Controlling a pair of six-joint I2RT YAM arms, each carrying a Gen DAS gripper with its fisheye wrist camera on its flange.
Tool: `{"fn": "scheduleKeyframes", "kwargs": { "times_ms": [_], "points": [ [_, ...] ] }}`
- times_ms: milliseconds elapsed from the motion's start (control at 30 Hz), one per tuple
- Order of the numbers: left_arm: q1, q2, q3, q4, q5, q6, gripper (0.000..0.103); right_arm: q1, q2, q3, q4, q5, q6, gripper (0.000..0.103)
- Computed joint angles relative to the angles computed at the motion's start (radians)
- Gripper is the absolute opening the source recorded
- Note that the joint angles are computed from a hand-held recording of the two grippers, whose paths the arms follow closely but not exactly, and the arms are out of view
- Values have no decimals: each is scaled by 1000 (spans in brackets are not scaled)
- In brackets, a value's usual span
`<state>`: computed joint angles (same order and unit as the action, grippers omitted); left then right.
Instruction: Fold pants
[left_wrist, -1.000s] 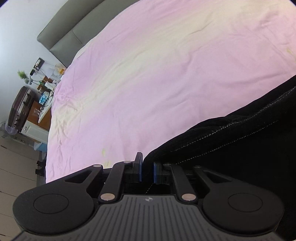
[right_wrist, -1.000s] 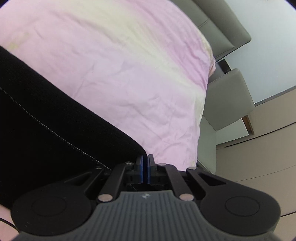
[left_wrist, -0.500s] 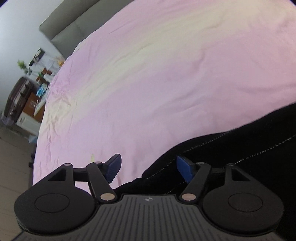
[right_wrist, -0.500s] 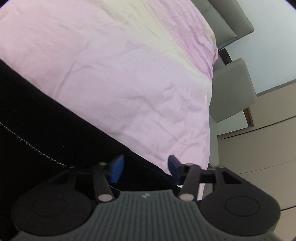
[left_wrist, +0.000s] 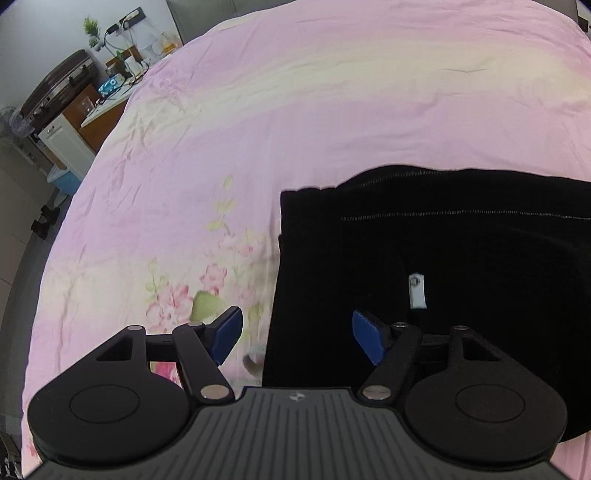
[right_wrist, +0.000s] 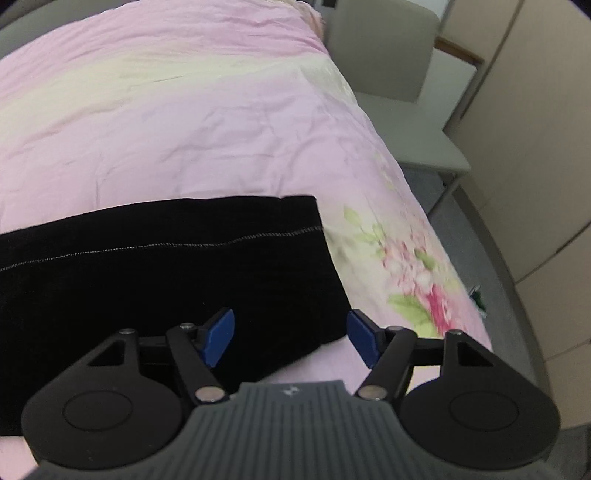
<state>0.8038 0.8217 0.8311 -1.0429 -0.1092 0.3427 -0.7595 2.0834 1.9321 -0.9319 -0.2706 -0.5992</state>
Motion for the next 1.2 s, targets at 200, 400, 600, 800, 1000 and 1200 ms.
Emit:
{"fn": "scheduleKeyframes", "kwargs": {
  "times_ms": [200, 400, 600, 800, 1000, 1200],
  "points": [
    [100, -60, -95, 38, 72, -84, 80, -85, 102, 67, -51, -102, 138, 63],
    [40, 7, -140, 135, 17, -201, 84, -72, 222, 134, -25, -141, 269, 55],
    [-48, 75, -188, 230, -73, -281, 86, -20, 356, 321, -73, -111, 373, 55],
    [-109, 76, -201, 239, -128, -360, 90, -7, 305, 177, 58, -92, 371, 45],
    [-178, 10, -145, 141, -196, -337, 88, 8, 185, 34, 163, -40, 307, 35],
    [-33, -61, -78, 28, -120, -207, 84, 29, 79, -61, 319, 79, 263, 31]
  ]
}}
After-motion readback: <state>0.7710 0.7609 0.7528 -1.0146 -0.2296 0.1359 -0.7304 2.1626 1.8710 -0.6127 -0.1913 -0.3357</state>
